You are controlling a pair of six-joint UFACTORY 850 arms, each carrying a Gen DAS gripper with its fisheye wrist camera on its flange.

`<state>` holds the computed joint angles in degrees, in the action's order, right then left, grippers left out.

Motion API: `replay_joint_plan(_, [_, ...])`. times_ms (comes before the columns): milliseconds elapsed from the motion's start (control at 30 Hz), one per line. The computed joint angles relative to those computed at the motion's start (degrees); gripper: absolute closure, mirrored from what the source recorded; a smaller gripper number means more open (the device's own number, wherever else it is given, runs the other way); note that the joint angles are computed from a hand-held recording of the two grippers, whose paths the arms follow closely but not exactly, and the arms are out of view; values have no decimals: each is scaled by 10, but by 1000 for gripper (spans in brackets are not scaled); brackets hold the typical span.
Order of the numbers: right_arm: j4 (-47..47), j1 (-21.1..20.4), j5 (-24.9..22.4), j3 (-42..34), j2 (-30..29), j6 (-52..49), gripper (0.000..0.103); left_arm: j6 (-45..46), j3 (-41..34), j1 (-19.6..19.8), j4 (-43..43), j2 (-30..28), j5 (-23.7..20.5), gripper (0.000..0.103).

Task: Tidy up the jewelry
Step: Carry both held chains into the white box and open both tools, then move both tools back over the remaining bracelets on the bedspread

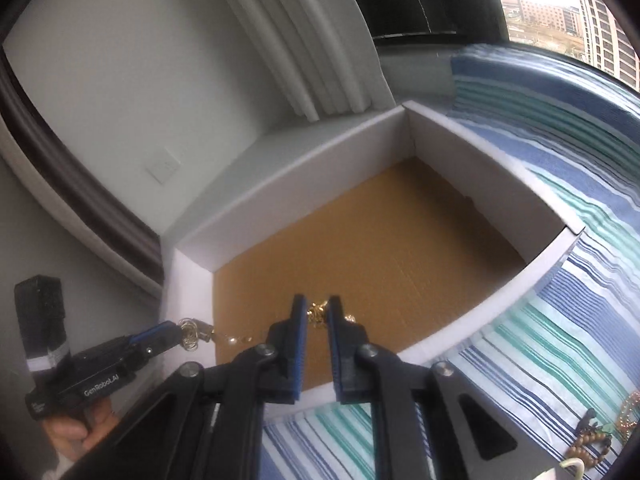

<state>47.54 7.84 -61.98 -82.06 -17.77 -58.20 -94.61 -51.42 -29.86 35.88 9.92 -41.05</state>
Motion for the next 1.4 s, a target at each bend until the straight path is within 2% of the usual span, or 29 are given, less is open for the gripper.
replay_joint_plan(100, [-16,13,37,19,-5,-4,93,-7,6,-7,-1,-7,-17,85])
replay_joint_plan(167, [-32,24,86,36,4,-10,89,-6,1,-11,0,-17,-43,79])
replay_joint_plan(200, [-49,31,111,41,8,-10,83,-15,-3,-16,9,-23,-63,71])
replay_joint_plan(233, [-63,35,127,48,12,-12,58,-22,-6,-20,20,-28,-80,51])
replay_joint_plan(267, [-65,37,134,52,14,-20,37,-30,-8,-25,32,-31,-95,37])
replay_joint_plan(300, [-51,36,131,56,15,-41,36,-49,-6,-31,52,-32,-110,17])
replay_joint_plan(333, [-50,37,132,60,16,-49,36,-69,-5,-40,76,-33,-126,12])
replay_joint_plan(467, [-42,38,153,78,26,-83,36,-72,-12,-57,107,-46,-177,12])
replay_joint_plan(567, [-44,36,151,79,28,-99,35,-55,-23,-61,111,-66,-215,12])
replay_joint_plan(667, [-54,36,144,75,25,-100,35,-32,-26,-52,86,-67,-208,13])
replay_joint_plan(767, [-59,34,147,79,29,-106,35,-71,-31,-62,100,-72,-259,13])
replay_joint_plan(867, [-64,34,154,86,35,-111,35,-64,-22,-55,81,-67,-242,13])
replay_joint_plan(1000, [-73,35,166,100,48,-113,35,-35,-30,-59,67,-75,-253,13])
replay_joint_plan(1400, [-56,1,170,163,103,-172,35,-100,-29,-136,58,-72,-284,12])
